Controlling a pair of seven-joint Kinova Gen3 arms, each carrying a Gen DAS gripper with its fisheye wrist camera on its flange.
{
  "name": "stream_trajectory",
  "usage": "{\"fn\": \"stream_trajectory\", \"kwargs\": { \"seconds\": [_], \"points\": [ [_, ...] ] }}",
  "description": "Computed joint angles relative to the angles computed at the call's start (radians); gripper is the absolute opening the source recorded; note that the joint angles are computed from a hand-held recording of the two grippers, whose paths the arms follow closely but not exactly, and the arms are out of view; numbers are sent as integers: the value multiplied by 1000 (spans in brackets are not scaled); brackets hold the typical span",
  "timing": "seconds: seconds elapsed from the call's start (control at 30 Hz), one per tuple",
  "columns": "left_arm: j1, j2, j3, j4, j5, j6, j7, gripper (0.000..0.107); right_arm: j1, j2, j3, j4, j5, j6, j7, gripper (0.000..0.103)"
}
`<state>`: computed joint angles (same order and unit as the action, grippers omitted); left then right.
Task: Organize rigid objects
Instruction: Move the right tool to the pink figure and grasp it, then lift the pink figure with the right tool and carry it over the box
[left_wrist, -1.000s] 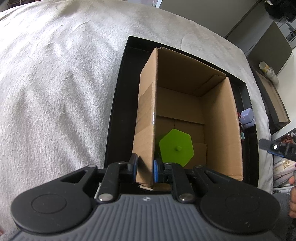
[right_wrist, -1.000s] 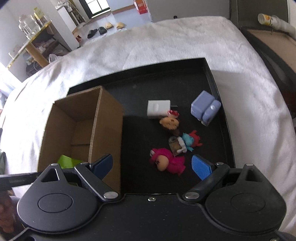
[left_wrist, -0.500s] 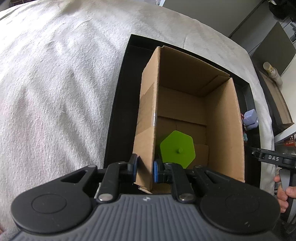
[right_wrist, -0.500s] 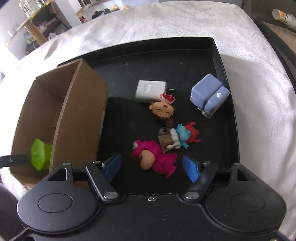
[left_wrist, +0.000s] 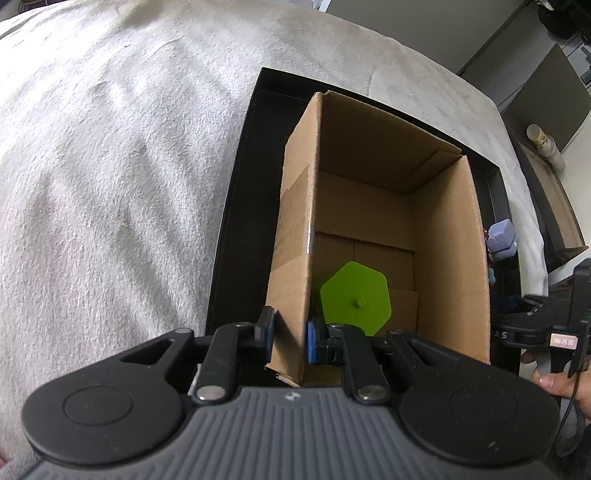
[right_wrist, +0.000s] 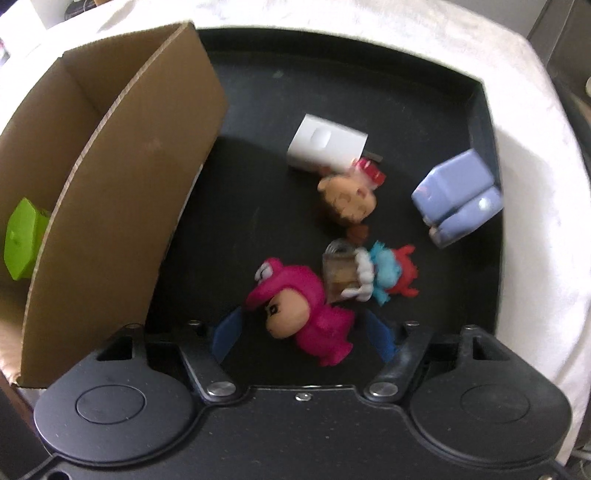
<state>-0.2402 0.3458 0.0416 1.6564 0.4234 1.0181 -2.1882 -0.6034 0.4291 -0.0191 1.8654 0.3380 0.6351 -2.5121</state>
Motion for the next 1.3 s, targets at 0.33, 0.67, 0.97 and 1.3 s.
{"fn": "stream_trajectory", "kwargs": {
  "seconds": [0.33, 0.67, 0.97, 1.3],
  "points": [
    [1, -6, 1, 8, 2, -6, -8, 15, -25, -75, 0, 61, 11, -24, -75, 50],
    [-4, -12, -1, 13, 11, -3, -20, 15, -71, -161, -30, 70, 150, 62, -210, 50],
    [-9, -7, -3, 5, 15, 12, -27, 15, -53, -182, -82, 0, 218, 155, -234, 50],
    [-14, -1, -2, 0, 20, 19, -31, 15, -70, -168, -91, -77, 263, 217, -227, 50]
  ]
}}
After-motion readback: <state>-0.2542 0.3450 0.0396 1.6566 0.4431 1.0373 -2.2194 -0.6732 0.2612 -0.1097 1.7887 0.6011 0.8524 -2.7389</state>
